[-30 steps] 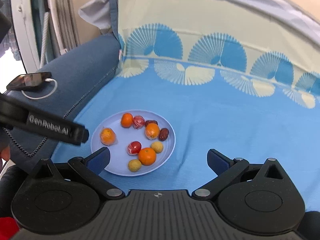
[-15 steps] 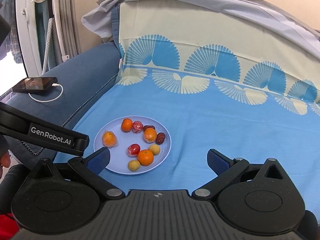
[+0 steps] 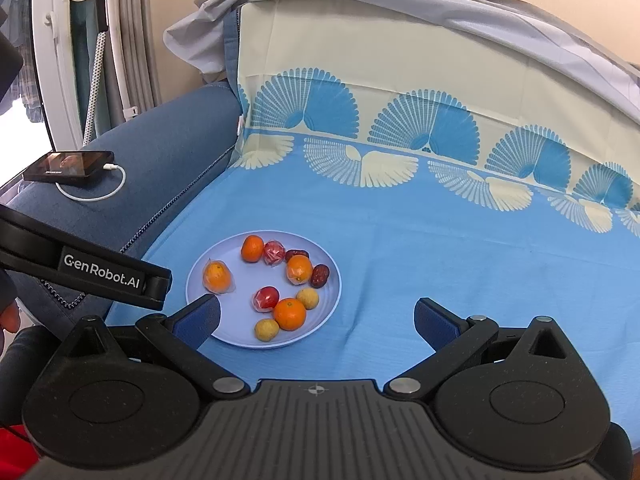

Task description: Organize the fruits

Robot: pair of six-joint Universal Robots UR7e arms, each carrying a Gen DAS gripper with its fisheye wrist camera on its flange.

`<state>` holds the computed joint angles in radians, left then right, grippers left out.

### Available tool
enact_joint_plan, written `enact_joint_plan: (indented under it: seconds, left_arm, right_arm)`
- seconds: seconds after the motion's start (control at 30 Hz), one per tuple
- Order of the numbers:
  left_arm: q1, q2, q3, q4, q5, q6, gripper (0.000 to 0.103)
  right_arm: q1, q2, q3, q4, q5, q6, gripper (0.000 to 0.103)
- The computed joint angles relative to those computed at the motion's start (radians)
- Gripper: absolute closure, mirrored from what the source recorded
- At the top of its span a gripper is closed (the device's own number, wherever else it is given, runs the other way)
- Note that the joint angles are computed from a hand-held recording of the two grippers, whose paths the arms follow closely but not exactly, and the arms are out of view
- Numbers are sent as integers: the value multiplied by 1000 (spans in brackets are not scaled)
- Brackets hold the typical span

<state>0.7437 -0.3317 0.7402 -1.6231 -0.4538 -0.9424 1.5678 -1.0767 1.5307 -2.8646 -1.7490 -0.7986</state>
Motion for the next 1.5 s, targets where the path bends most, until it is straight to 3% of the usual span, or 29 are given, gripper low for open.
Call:
enact_joint_plan:
  seconds: [0.33, 0.73, 1.5]
  left_arm:
    - [0, 14, -19, 52, 23, -16, 0]
    - [-1, 6, 16, -27, 23, 52, 0]
    - [-1, 16, -3, 11, 31, 24, 0]
  right_arm:
    - [2, 8, -7, 2, -13, 9, 1]
    - [-2, 7, -6, 1, -13, 9, 1]
    - [-1, 9, -7, -1, -16, 9, 1]
